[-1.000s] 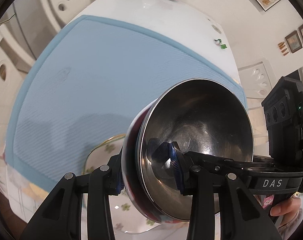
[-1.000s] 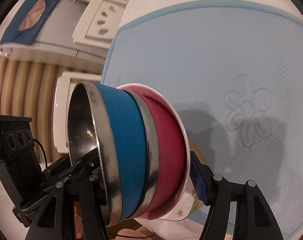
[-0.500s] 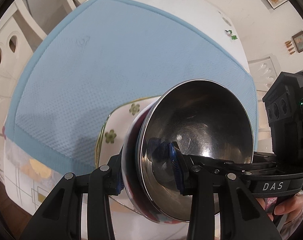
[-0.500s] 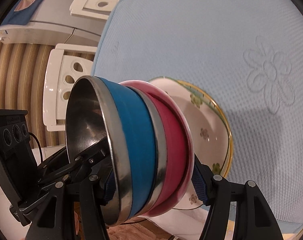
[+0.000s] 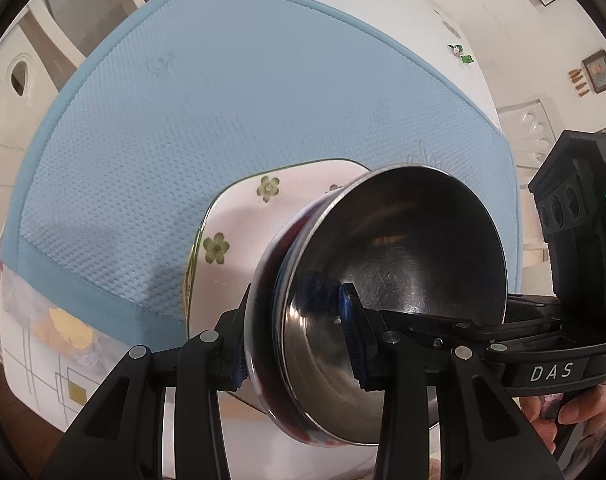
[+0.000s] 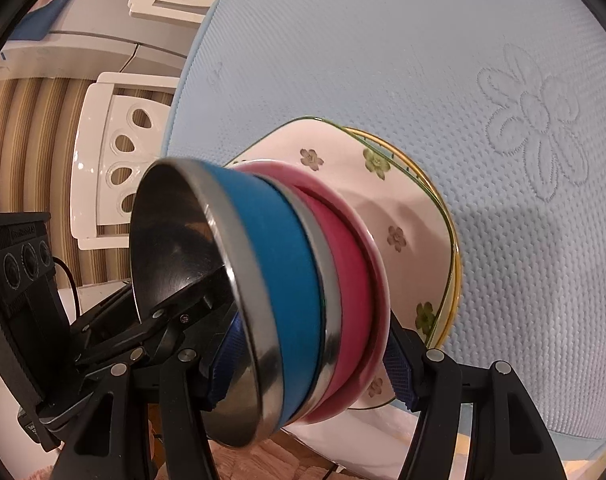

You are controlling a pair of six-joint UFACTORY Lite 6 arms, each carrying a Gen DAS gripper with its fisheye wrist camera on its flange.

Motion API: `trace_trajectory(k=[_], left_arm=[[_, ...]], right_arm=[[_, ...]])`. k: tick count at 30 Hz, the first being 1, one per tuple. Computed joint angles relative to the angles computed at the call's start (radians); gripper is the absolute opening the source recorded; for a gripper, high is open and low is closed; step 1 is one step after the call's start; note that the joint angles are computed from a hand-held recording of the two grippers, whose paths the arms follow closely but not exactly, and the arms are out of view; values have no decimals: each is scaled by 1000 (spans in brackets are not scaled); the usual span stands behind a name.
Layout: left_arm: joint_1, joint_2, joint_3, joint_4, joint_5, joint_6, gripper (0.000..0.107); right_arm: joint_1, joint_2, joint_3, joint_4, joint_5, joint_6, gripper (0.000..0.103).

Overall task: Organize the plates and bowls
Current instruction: 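Lift the bowl stack with the right tool and carry it over the floral plates, then lower the bowl stack onto the floral plates and open the right tool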

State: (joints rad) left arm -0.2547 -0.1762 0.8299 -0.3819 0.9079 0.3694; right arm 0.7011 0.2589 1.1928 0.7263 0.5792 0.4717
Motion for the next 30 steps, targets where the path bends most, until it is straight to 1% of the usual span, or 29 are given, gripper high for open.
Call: trace_trajectory(k=[6,10,14,18,20,21,23,24,25,26,27,28,29,30], left_arm=[[12,10,-16,-28,-5,20,37],[7,18,-20,-26,-7,21,35],[12,-14,-23,-11,1,38,35],[73,-87,-15,-21,54,96,35],[114,-130,-11,-30,91,137,35],[134,-160,-8,-32,109,157,38],[164,-212,-5,-20,130,188,38],[168,-239,-7,-1,133,191,47],[170,-264,-12,19,131,190,57],[193,-298,-21,23,134,216,65],[223,-335,-35,15,139,256,80],[248,-365,-48,12,146,288,98],[245,-370,-50,27,146,287,103],[241,-372,-54,42,148,290,102]], right_arm=[[5,-3,3,-31,5,30,63],[17,17,47,-123,41,128,62],[38,15,101,-285,92,254,62],[82,-45,134,-451,155,407,62],[131,-86,152,-576,192,516,62],[161,-99,165,-645,220,570,62],[229,-111,198,-763,288,650,63],[263,-118,205,-809,309,683,65],[292,-124,204,-852,316,716,72],[324,-133,200,-902,316,753,81],[360,-143,190,-955,303,792,85],[390,-149,176,-993,288,822,97],[409,-146,172,-1020,286,851,103],[427,-142,166,-1053,290,891,103]])
